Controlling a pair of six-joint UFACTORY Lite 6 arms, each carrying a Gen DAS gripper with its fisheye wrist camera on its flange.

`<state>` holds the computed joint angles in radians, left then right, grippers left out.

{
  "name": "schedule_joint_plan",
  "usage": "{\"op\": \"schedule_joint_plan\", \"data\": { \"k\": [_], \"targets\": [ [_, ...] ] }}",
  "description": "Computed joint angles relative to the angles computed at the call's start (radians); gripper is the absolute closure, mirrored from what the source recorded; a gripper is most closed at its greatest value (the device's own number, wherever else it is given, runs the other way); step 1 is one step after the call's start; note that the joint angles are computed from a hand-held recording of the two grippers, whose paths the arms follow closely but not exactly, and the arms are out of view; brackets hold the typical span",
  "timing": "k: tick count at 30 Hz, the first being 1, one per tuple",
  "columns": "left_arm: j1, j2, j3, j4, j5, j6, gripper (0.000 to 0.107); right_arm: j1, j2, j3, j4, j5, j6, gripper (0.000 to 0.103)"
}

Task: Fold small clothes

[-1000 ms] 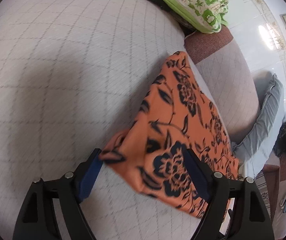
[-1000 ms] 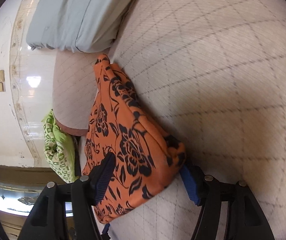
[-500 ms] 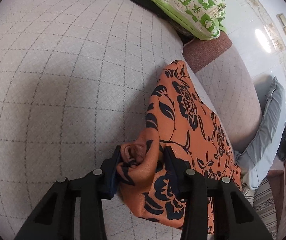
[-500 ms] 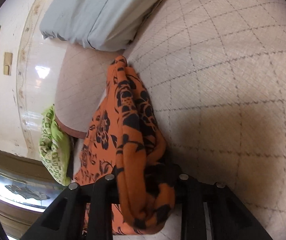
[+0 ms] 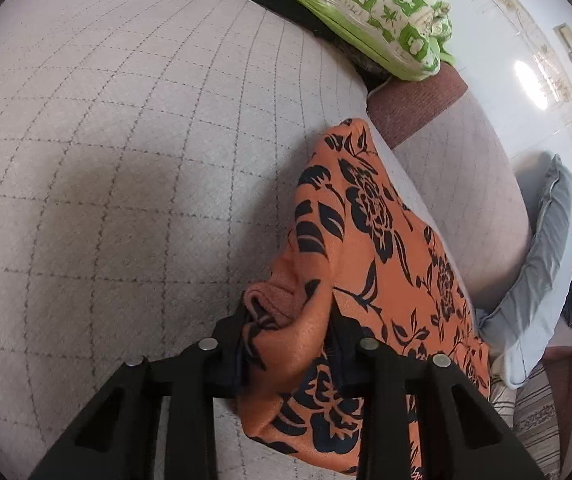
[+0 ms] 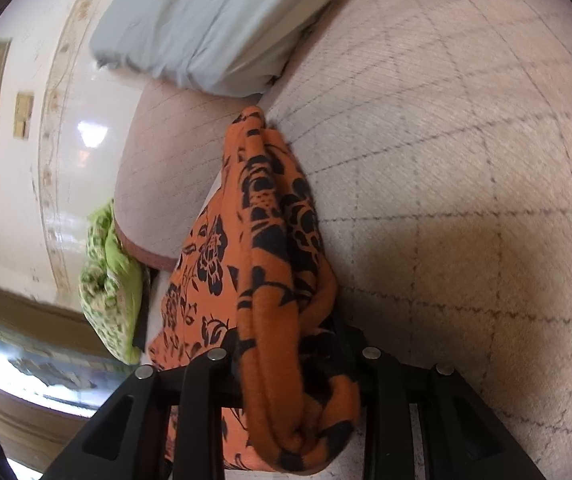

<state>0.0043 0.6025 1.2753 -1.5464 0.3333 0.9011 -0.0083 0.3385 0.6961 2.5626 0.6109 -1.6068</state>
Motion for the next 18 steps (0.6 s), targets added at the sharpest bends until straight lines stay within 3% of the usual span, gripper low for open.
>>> {"op": "schedule_joint_plan", "data": {
  "k": [2,7,16,18],
  "targets": [
    [0.003,-0.007,-0.002,0.012,0.007,0.012,0.080,0.016,-0.011,0.015,0.004,-0.050,-0.025,0.075],
    [0.037,-0.082,-0.050,0.016,0.068,0.039,0.083,0.017,-0.064,-0.013,-0.003,-0.056,-0.021,0.079],
    [0.093,-0.357,-0.231,0.160,0.144,-0.012,0.085,0.207,-0.468,-0.211,0.278,-0.272,-0.308,0.080],
    [0.132,-0.427,-0.301,0.186,0.171,-0.007,0.085,0.276,-0.559,-0.248,0.450,-0.348,-0.467,0.080]
  ]
}}
